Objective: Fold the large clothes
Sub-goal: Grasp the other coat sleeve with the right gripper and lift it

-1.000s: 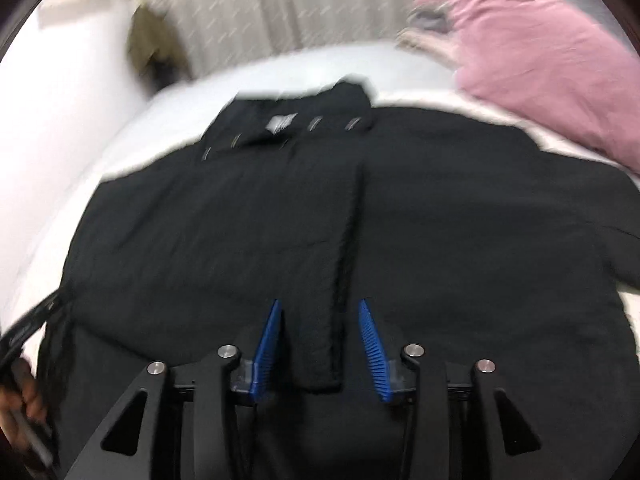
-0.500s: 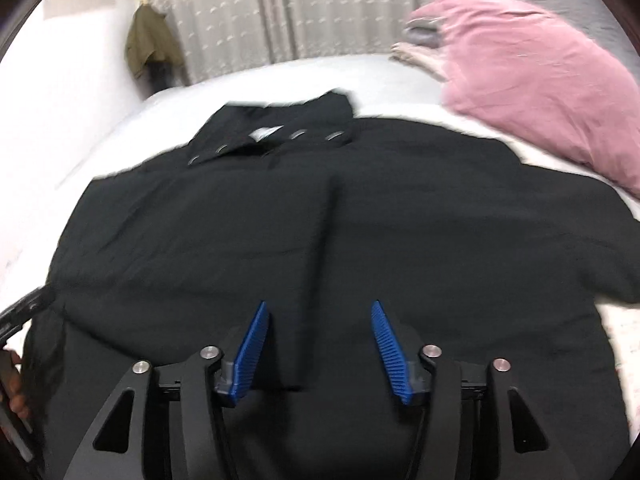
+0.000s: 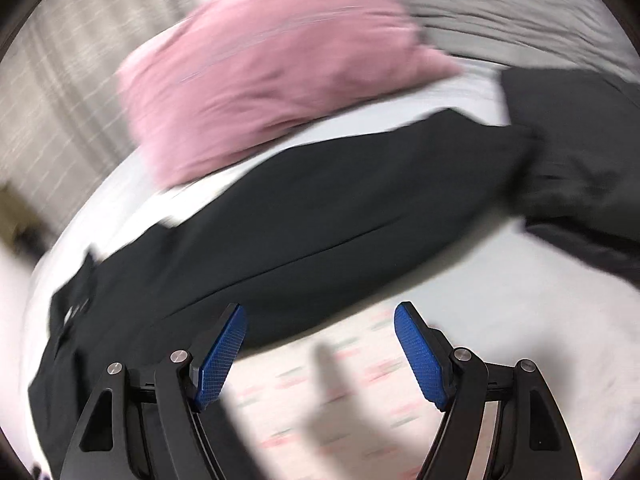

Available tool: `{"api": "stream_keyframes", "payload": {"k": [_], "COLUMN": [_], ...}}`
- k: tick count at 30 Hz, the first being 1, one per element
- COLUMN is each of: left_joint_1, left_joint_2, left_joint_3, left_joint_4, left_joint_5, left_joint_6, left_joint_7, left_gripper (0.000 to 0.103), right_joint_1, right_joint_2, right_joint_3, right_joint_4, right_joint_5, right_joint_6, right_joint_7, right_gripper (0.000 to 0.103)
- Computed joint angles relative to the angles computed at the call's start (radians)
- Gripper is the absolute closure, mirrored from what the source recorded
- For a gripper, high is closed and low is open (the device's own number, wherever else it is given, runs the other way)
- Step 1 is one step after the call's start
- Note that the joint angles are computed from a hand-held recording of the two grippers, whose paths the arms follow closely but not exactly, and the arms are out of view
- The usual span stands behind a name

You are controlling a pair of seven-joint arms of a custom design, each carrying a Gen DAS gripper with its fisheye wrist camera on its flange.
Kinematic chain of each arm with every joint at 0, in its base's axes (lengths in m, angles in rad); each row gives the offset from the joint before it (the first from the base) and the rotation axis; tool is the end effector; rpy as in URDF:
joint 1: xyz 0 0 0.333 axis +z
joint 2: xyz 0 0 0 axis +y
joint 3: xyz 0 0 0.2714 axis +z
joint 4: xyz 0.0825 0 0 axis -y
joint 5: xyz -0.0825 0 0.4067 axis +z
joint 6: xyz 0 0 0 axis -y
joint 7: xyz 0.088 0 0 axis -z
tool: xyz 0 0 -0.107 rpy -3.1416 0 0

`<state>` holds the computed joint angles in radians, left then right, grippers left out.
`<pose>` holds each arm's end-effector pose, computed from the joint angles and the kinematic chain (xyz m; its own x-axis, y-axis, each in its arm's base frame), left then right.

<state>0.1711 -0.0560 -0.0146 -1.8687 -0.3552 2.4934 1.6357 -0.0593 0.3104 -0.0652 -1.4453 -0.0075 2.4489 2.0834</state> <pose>0.6096 0.0980 0.5632 0.1818 -0.9369 0.2985 -0.7260 -0.3326 -0.6019 0.7076 -0.0820 0.5469 -0.4797 -0.8282 -0.2897 -0.6083 0.5519 -0.5704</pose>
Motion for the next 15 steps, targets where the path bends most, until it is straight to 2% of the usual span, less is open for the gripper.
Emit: {"api": "stream_keyframes", "payload": {"k": [4, 10, 15], "left_joint_1": [-0.006, -0.012, -0.010], "left_joint_2": [0.000, 0.011, 0.024], "left_joint_3": [-0.007, -0.008, -0.007], "left_joint_4": [-0.013, -0.015, -0.011], "left_joint_5": [0.029, 0.022, 0.033], "left_joint_6": [0.047, 0.072, 0.077], "left_joint_7": [-0.005, 0.002, -0.002], "left_gripper": [0.008, 0.008, 0.008], "right_joint_1": [-0.032, -0.073, -0.065], "right_joint_2": [0.039, 0.091, 0.177], "right_joint_3": [-0.034, -0.032, -0.041], "right_joint_4": [0.042, 0.077, 0.201], "right_joint_5": [-0.017, 0.002, -0.054], "right_joint_6": [-0.025, -0.031, -0.057], "right_joint_7": [0.049, 0.061, 0.071], "right_gripper": [0.025, 0.025, 0.025]}}
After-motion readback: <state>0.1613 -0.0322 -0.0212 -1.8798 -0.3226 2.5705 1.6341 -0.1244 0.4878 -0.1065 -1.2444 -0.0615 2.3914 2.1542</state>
